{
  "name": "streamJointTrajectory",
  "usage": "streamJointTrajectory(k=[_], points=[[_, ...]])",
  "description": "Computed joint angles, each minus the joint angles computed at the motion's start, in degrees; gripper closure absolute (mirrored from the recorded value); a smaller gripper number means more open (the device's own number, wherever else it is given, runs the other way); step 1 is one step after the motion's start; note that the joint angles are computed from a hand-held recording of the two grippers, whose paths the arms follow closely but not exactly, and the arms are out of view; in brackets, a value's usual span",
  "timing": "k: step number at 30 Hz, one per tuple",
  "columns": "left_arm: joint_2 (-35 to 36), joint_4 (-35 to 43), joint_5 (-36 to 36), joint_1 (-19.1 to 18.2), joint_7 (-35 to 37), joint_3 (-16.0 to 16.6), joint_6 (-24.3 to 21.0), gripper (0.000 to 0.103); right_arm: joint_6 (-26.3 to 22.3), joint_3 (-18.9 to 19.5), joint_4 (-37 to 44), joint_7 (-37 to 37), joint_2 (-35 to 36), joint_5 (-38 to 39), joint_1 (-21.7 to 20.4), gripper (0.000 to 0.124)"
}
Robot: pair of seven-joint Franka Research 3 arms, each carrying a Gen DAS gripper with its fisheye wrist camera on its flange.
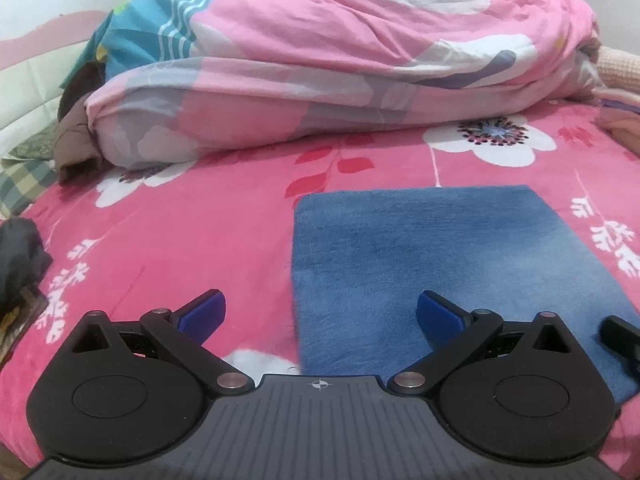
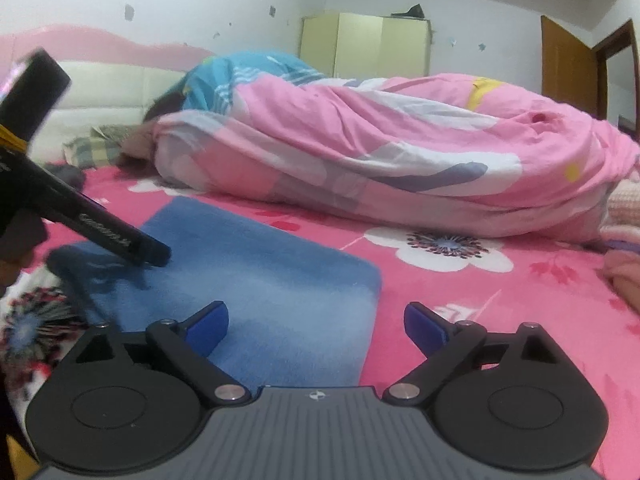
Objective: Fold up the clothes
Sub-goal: 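Lower the left gripper onto the folded jeans while the right gripper lowers onto the blue towel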
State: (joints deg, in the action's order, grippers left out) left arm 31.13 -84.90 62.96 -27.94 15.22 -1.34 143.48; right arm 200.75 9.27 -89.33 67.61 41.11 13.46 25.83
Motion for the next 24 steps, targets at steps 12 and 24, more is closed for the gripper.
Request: streamJointTrajectory(k=[12,24], points=[[-13.6,-15.0,8.3,5.4,-9.8,-1.8,0.1,0.0,0.2,16.4,-10.9,23.2,-5.9,-9.8,-20.5,0.051],[-10.3,-15.3,7.1,11.9,-16.1,-3.2,22.0,0.0,-12.4,38.5,-3.4,28.2,5.3,-19.0,-37.6,0.06]])
